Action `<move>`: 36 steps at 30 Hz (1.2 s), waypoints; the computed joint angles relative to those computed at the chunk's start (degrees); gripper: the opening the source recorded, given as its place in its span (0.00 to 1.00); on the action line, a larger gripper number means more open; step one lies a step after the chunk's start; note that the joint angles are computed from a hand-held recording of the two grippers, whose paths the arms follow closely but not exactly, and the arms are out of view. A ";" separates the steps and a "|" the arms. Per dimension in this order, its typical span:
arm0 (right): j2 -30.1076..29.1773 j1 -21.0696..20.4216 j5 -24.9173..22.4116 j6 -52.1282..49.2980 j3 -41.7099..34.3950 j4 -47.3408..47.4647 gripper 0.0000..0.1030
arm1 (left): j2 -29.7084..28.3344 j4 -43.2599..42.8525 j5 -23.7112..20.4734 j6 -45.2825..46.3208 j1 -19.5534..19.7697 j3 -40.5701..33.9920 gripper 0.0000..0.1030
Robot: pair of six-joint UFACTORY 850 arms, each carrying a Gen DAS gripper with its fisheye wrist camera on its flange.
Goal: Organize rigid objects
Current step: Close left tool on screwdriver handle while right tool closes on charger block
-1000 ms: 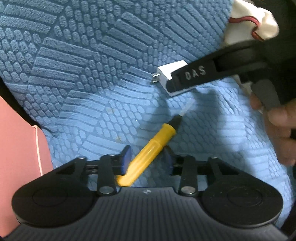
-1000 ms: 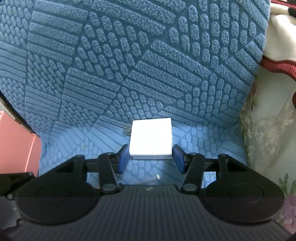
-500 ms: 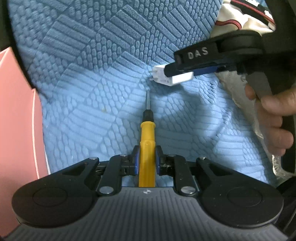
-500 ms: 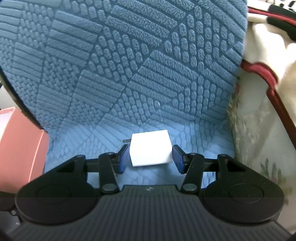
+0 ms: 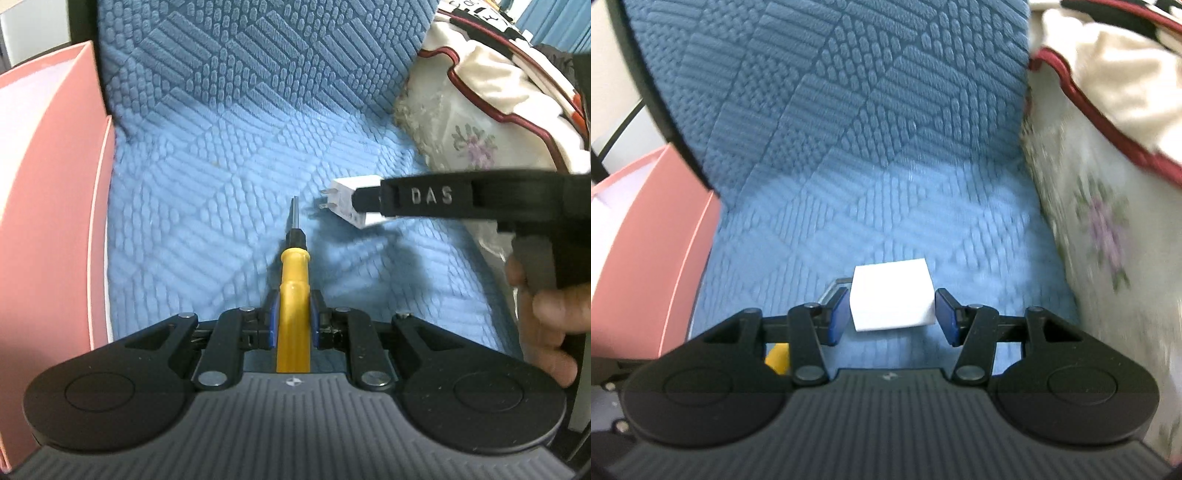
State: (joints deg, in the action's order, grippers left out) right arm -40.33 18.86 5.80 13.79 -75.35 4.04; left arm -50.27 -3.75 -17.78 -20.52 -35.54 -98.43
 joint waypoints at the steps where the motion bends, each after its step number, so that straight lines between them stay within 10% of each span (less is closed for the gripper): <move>1: 0.60 0.32 0.93 -4.17 1.18 4.40 0.52 | 0.55 0.26 0.33 -0.62 -0.21 0.95 0.19; 20: 11.28 5.41 10.46 -0.24 20.94 8.88 0.52 | 11.39 9.37 5.79 -17.22 -3.35 18.55 0.19; 36: 7.82 5.40 11.67 -1.12 19.42 7.68 0.56 | 10.00 14.98 3.58 -22.10 -4.59 17.60 0.21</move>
